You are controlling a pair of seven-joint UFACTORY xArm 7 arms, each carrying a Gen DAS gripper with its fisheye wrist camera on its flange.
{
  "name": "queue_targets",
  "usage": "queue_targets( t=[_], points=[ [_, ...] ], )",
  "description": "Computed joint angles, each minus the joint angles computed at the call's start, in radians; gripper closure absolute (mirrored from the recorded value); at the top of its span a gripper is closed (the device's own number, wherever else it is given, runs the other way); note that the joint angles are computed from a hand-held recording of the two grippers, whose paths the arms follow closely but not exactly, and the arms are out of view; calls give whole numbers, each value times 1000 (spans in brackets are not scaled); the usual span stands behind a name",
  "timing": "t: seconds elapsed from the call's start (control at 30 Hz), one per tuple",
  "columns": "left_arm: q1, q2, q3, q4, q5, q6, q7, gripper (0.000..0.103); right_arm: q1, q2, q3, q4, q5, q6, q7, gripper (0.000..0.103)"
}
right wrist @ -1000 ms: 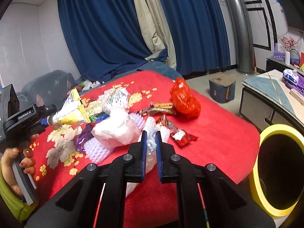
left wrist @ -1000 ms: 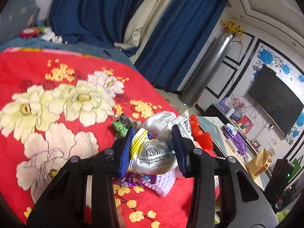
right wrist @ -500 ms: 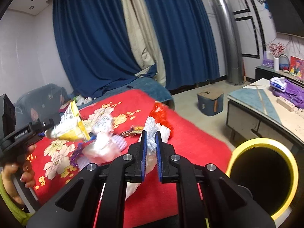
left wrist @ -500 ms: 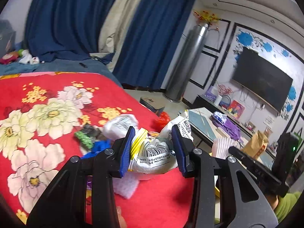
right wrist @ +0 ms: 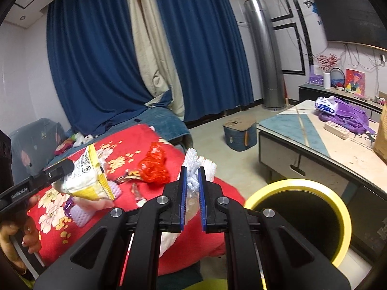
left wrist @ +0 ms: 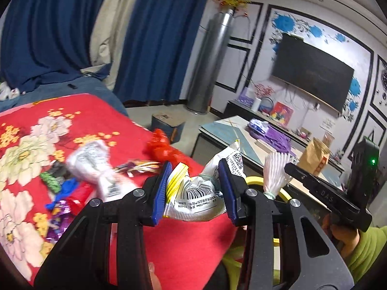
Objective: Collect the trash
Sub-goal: 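Carry both held wrappers over the yellow-rimmed bin and open both grippers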
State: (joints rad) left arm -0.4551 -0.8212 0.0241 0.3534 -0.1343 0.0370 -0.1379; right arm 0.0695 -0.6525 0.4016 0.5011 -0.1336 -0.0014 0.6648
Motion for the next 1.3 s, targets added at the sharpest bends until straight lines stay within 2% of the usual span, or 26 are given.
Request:
queue_targets(
  t=[0.6,0.8,1.1,1.2,1.3],
  points=[
    [-137,260,-26,126,23,-98,-16,71,-57,-114,-81,-95,22,28,-6,94],
    [-181,345,-21,165,29,-124,-17,71,-111,-135,-63,-113,10,70,10,94],
    [-280,474,28,231,30,-139,7,71,-192,-137,-45,-134,-35,93,25,94],
    [-341,522,78,265,11,-129,38,71,-215,-139,-47,-143,-48,109,30,94],
    [-360,568,82,295,-12,-124,65,71,-227,-137,-54,-148,-54,130,42,94]
  ],
)
